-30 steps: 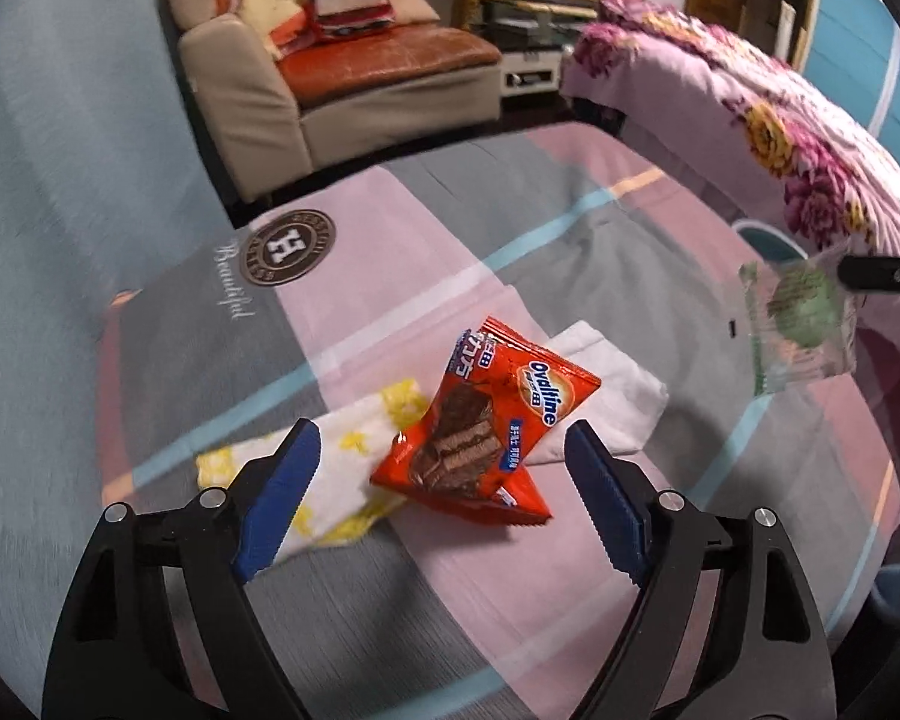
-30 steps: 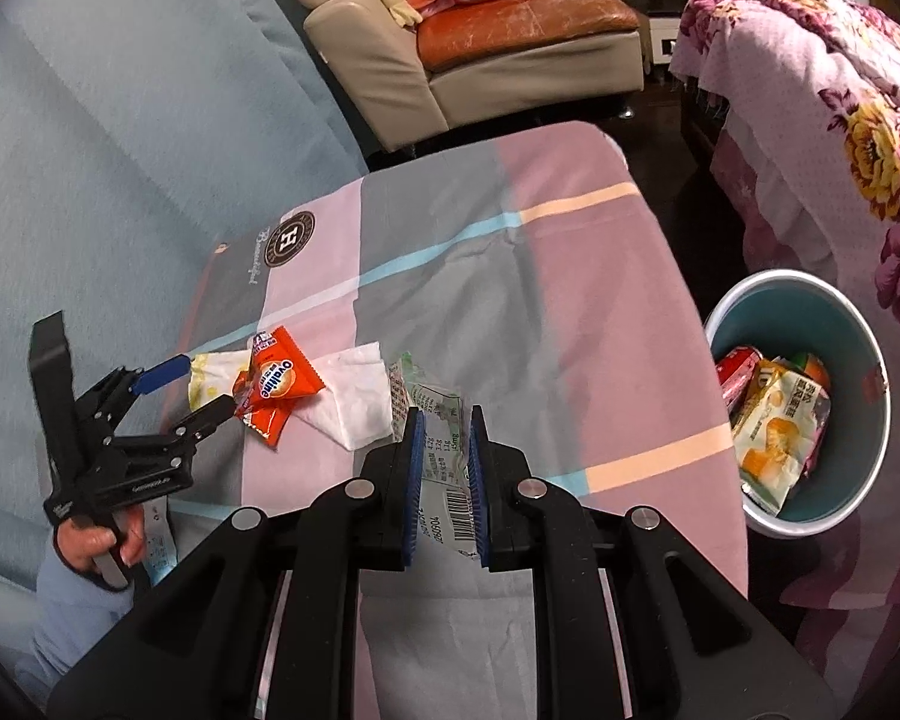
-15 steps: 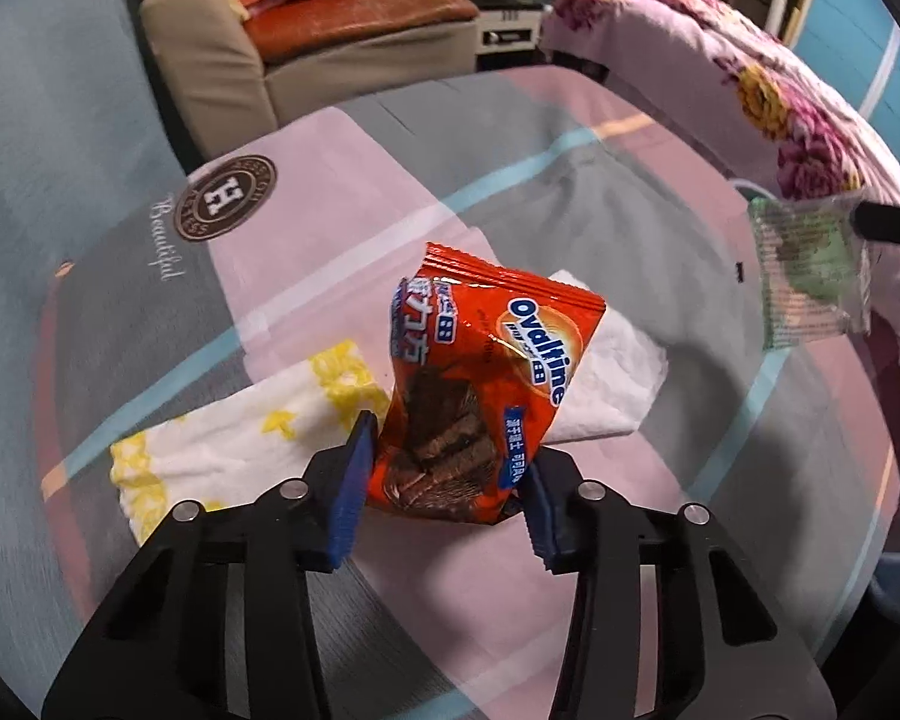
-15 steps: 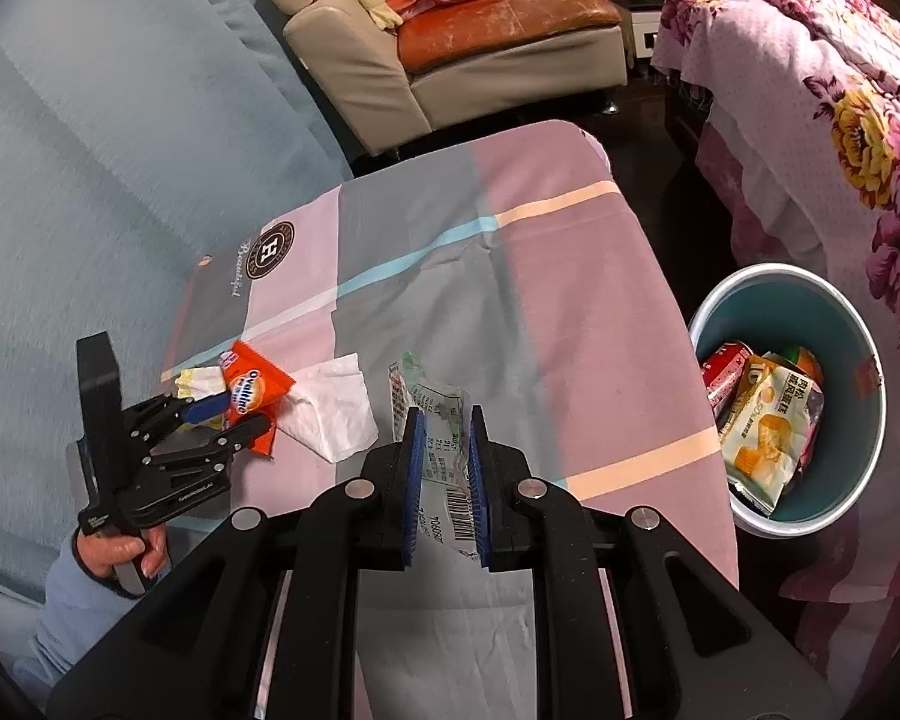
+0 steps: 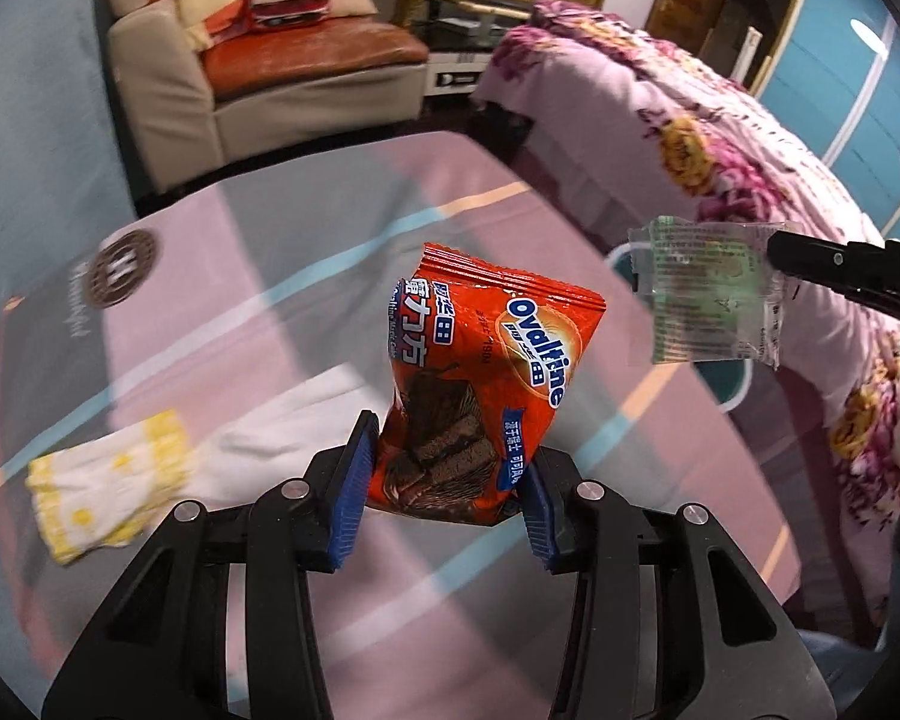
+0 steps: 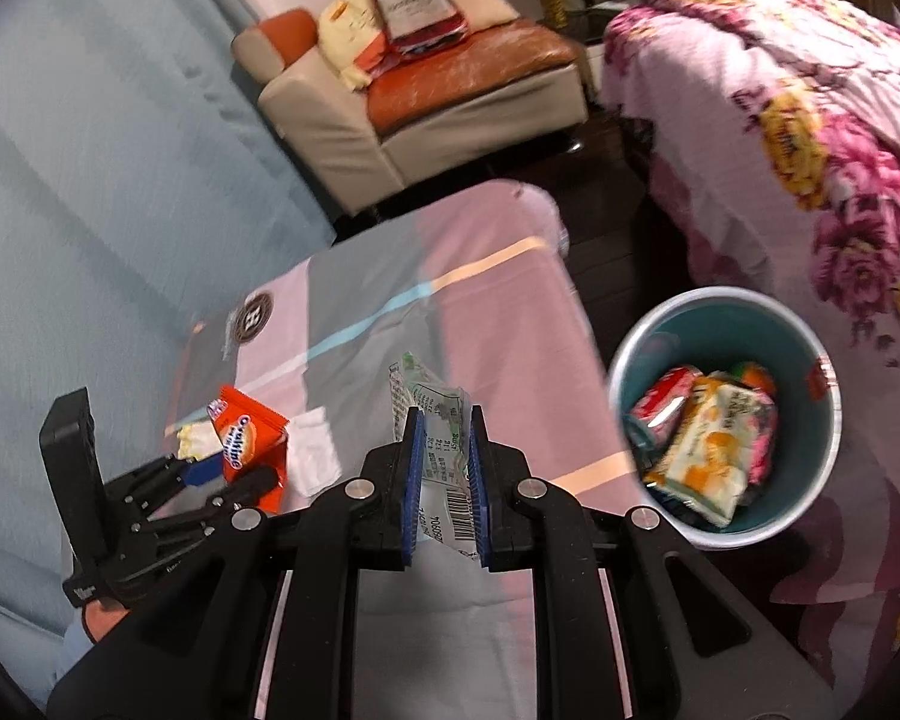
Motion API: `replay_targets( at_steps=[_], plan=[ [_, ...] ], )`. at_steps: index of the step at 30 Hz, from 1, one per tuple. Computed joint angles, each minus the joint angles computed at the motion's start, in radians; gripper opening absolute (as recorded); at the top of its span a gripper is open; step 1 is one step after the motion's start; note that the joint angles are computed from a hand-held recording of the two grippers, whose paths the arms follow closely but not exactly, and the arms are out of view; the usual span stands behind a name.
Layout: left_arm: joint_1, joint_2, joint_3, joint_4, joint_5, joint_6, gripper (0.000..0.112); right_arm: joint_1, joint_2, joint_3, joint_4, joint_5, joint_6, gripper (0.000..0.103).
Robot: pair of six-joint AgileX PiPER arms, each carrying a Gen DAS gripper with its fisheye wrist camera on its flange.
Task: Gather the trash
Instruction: 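Carry bag and wrapper over the wastebasket and open both tools to drop them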
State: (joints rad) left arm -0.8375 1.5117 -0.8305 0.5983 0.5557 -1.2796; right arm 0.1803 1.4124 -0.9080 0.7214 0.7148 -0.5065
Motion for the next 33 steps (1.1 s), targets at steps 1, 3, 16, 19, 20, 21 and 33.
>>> replay_targets(
  at_steps=[1,3,16,19,20,21,33],
  plan=[
    [-0.010,0.039,-0.045,-0.007,0.003,0.007,0.045,-0.051,-0.012,0.004,0.016,0.015,-0.033,0.013],
    [-0.027,0.114,-0.139,-0.034,0.015,0.036,0.045,-0.100,-0.021,0.004,0.027,0.029,-0.063,0.013],
    [-0.078,0.544,-0.746,-0.276,0.158,0.353,0.045,-0.531,0.054,-0.040,0.132,0.147,-0.349,0.014],
    [-0.086,0.632,-0.879,-0.319,0.208,0.411,0.045,-0.595,0.093,-0.062,0.134,0.156,-0.383,0.014],
    [-0.086,0.653,-0.910,-0.331,0.219,0.427,0.045,-0.606,0.101,-0.066,0.134,0.157,-0.389,0.014],
    [-0.088,0.682,-0.957,-0.344,0.238,0.446,0.046,-0.618,0.111,-0.072,0.136,0.158,-0.397,0.014],
    [-0.110,0.860,-1.251,-0.330,0.403,0.471,0.086,-0.683,0.198,-0.107,0.152,0.148,-0.451,0.014]
  ],
)
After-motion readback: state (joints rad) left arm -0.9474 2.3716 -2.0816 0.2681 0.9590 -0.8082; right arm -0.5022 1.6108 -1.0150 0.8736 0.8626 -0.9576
